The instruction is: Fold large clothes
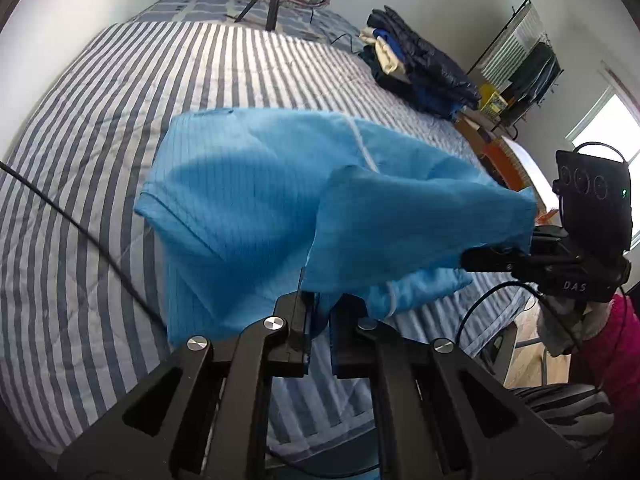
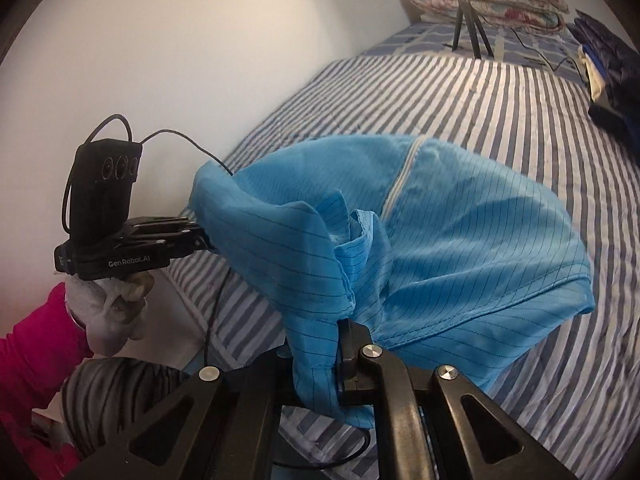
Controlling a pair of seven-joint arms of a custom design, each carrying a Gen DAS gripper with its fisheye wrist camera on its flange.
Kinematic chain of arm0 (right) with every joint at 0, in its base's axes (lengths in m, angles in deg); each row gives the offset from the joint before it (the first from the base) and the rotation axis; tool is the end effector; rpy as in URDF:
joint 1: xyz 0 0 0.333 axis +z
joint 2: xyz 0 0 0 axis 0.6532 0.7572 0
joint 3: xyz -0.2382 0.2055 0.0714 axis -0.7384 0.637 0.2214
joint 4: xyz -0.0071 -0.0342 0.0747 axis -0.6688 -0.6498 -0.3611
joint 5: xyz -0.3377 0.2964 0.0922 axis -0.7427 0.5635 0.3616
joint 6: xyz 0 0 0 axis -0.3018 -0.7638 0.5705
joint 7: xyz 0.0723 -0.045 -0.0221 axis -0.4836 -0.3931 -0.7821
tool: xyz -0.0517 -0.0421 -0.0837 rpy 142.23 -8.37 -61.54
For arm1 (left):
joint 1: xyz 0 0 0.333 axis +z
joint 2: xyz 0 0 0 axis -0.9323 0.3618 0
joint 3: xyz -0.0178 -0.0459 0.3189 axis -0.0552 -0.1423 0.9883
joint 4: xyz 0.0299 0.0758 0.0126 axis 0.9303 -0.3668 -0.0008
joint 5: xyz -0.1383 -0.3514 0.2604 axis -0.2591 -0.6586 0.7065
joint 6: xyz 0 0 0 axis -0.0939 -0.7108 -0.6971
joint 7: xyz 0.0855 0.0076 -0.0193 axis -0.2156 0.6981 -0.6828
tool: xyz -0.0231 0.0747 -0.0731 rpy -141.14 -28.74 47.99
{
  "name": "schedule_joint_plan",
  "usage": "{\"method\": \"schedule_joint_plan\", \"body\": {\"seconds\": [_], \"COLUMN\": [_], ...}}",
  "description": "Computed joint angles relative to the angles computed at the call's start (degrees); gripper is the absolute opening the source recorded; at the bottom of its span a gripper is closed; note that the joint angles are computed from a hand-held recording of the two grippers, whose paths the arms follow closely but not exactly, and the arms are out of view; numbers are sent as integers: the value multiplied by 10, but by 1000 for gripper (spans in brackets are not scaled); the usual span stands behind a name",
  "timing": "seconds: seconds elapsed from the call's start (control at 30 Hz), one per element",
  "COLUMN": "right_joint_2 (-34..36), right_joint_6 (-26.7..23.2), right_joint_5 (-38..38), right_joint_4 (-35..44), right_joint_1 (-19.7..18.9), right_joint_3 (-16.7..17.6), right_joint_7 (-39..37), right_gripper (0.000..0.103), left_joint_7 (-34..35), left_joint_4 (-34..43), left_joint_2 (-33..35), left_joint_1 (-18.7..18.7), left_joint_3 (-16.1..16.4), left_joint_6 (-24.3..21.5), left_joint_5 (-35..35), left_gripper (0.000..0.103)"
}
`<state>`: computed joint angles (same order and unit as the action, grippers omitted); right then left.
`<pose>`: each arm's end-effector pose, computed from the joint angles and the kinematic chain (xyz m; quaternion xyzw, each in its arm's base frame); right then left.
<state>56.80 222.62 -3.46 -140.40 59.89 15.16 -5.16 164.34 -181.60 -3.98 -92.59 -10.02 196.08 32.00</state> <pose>0.4634 0.1048 0.3558 -0.7985 0.4793 0.0588 0.3595 0.4552 -0.2495 0.3706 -0.6286 0.6994 -0.3394 0.0210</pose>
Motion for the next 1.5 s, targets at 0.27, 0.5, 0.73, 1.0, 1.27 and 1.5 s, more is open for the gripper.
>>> {"method": "schedule_joint_plan", "body": {"seconds": [0.27, 0.5, 0.73, 1.0, 1.27, 1.5], "right_joint_2": [-46, -151, -88, 68, 165, 143], "right_joint_6": [-56, -110, -21, -62, -162, -96], "right_joint_5": [-17, -41, 11, 109, 197, 126], "right_joint_4": [-16, -67, -42, 38, 95, 89], "right_joint_1": [-24, -50, -55, -87, -138, -154], "right_joint_3": [-20, -78, -88, -83, -51, 14], "right_joint_7": [-3, -18, -5, 7, 9, 3], "right_gripper": [41, 55, 73, 73, 47, 5], "left_joint_7": [-11, 26, 120, 243, 217, 91], "left_joint_4": [-50, -135, -91, 12, 49, 36], "left_joint_2": [-59, -182, -129, 2, 58, 55], "left_joint_1": [-3, -40, -111, -95, -41, 1], "left_joint_3": [6, 74, 227, 280, 230, 132], "left_joint_6": [-14, -2, 11, -114, -146, -48], "left_joint_5": [38, -22, -207, -408, -375, -154], "left_gripper": [33, 42, 60, 60, 12, 5]}}
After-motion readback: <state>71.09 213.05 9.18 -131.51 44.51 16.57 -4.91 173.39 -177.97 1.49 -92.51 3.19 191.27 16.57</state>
